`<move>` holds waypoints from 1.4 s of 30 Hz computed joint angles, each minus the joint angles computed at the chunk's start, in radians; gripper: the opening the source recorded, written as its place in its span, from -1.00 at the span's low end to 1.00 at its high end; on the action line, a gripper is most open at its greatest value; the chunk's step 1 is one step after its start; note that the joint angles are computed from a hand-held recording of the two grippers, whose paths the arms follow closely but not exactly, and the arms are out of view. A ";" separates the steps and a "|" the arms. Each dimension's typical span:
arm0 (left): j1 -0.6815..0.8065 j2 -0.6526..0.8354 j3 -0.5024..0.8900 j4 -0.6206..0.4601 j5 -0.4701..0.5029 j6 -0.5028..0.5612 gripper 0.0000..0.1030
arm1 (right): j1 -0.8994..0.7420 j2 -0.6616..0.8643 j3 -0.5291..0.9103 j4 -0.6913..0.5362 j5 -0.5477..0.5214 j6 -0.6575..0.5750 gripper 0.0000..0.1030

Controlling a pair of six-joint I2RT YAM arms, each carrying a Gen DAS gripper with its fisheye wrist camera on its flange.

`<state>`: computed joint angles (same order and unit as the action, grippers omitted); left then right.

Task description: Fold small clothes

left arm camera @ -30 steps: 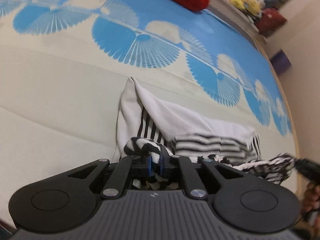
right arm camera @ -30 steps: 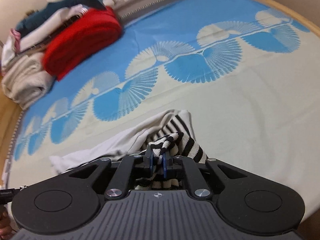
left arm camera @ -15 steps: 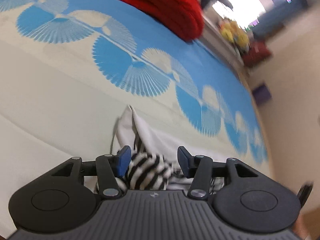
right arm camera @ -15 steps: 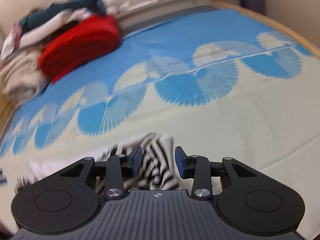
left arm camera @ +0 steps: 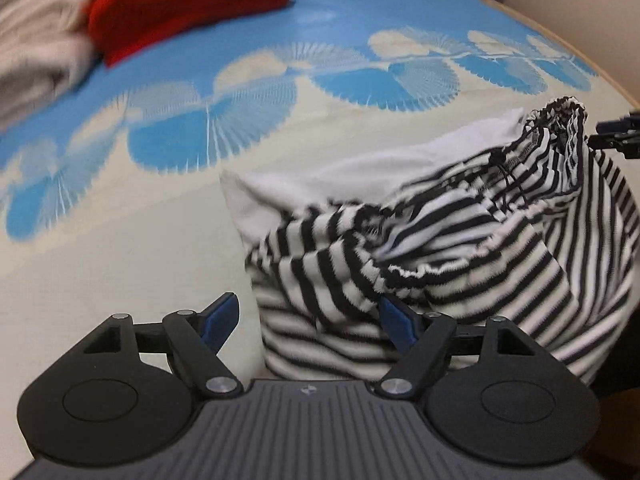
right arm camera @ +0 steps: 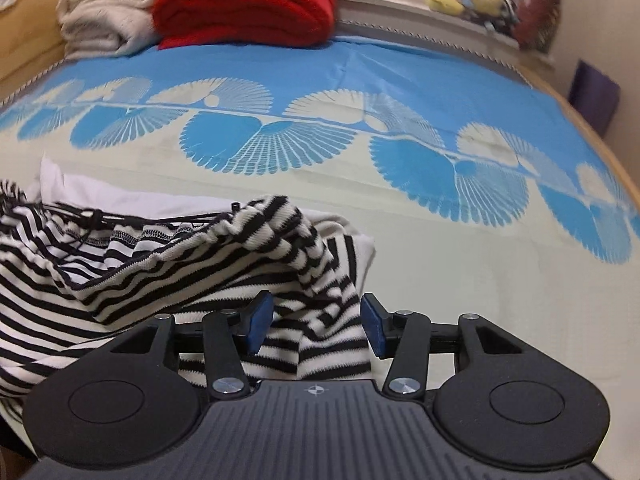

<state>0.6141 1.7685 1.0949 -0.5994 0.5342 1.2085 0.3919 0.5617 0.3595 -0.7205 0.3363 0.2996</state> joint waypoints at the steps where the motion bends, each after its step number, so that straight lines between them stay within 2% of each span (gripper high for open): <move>1: -0.008 -0.003 -0.014 0.032 0.014 -0.014 0.56 | 0.011 0.026 -0.004 0.031 0.010 -0.007 -0.02; 2: -0.020 -0.006 -0.020 0.054 0.022 -0.037 0.52 | 0.022 0.059 -0.007 0.063 0.023 -0.012 -0.02; 5: -0.043 0.001 -0.023 0.099 0.049 -0.100 0.17 | 0.038 0.150 -0.013 0.166 0.054 -0.025 -0.02; 6: -0.049 0.011 -0.011 0.097 0.058 -0.123 -0.03 | 0.038 0.184 -0.013 0.204 0.060 -0.030 -0.02; 7: -0.056 0.024 0.010 0.084 0.061 -0.145 -0.34 | 0.038 0.210 -0.013 0.234 0.066 -0.034 -0.02; 10: -0.092 0.053 0.065 0.048 0.053 -0.200 -0.76 | 0.036 0.283 -0.011 0.329 0.074 -0.052 -0.03; 13: -0.119 0.067 0.084 0.055 0.052 -0.238 -0.93 | 0.018 0.357 -0.002 0.413 0.059 -0.086 -0.11; 14: -0.123 0.066 0.085 0.072 0.056 -0.261 -0.95 | 0.006 0.370 -0.002 0.439 0.047 -0.099 -0.35; 15: -0.123 0.059 0.083 0.104 0.069 -0.307 -0.96 | -0.004 0.382 0.000 0.462 0.039 -0.108 -0.78; 16: -0.122 0.053 0.082 0.143 0.084 -0.370 -0.97 | -0.023 0.384 0.003 0.483 0.023 -0.111 -0.89; 18: -0.116 0.035 0.061 0.303 0.098 -0.592 -0.98 | -0.059 0.324 -0.004 0.533 0.023 -0.070 -0.89; 20: -0.125 0.056 0.081 0.358 0.089 -0.731 -0.98 | -0.099 0.247 -0.016 0.587 0.053 -0.001 -0.89; 22: -0.166 0.080 0.104 0.332 0.042 -0.733 -0.98 | -0.148 0.285 0.000 0.623 0.029 0.049 -0.89; 24: -0.216 0.089 0.097 0.344 -0.036 -0.725 -0.98 | -0.131 0.432 0.053 0.608 0.076 0.069 -0.89; 26: -0.238 0.102 0.103 0.367 -0.061 -0.769 -0.98 | -0.121 0.578 0.112 0.579 0.093 0.095 -0.89; 28: -0.236 0.102 0.098 0.431 -0.052 -0.849 -0.98 | -0.115 0.621 0.132 0.603 0.106 0.129 -0.89; 31: -0.223 0.112 0.091 0.498 -0.053 -0.896 -0.98 | -0.074 0.618 0.120 0.698 0.165 0.121 -0.89; 33: -0.244 0.170 0.162 0.401 -0.107 -0.860 -0.95 | -0.057 0.655 0.126 0.720 0.185 0.108 -0.82; 34: -0.253 0.220 0.228 0.299 -0.138 -0.837 -0.79 | -0.057 0.708 0.151 0.697 0.178 0.108 -0.73; 35: -0.259 0.282 0.319 0.164 -0.160 -0.823 -0.72 | -0.074 0.770 0.193 0.639 0.141 0.114 -0.38; 36: -0.252 0.323 0.383 0.069 -0.153 -0.821 -0.71 | -0.099 0.838 0.249 0.548 0.074 0.123 -0.26; 37: -0.241 0.330 0.403 0.041 -0.134 -0.822 -0.64 | -0.118 0.873 0.275 0.488 0.022 0.137 -0.27; 38: -0.226 0.317 0.405 0.030 -0.108 -0.816 -0.60 | -0.125 0.866 0.274 0.465 0.009 0.160 -0.27; 40: -0.193 0.298 0.424 -0.007 -0.054 -0.801 -0.28 | -0.142 0.781 0.249 0.448 -0.013 0.181 -0.21; 42: -0.148 0.310 0.490 -0.114 0.007 -0.775 -0.19 | -0.177 0.659 0.206 0.429 -0.055 0.168 -0.14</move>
<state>0.4665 2.0786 1.5848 -0.7138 0.5414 0.4334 0.2150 1.2209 0.5654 -0.2914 0.2808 0.4674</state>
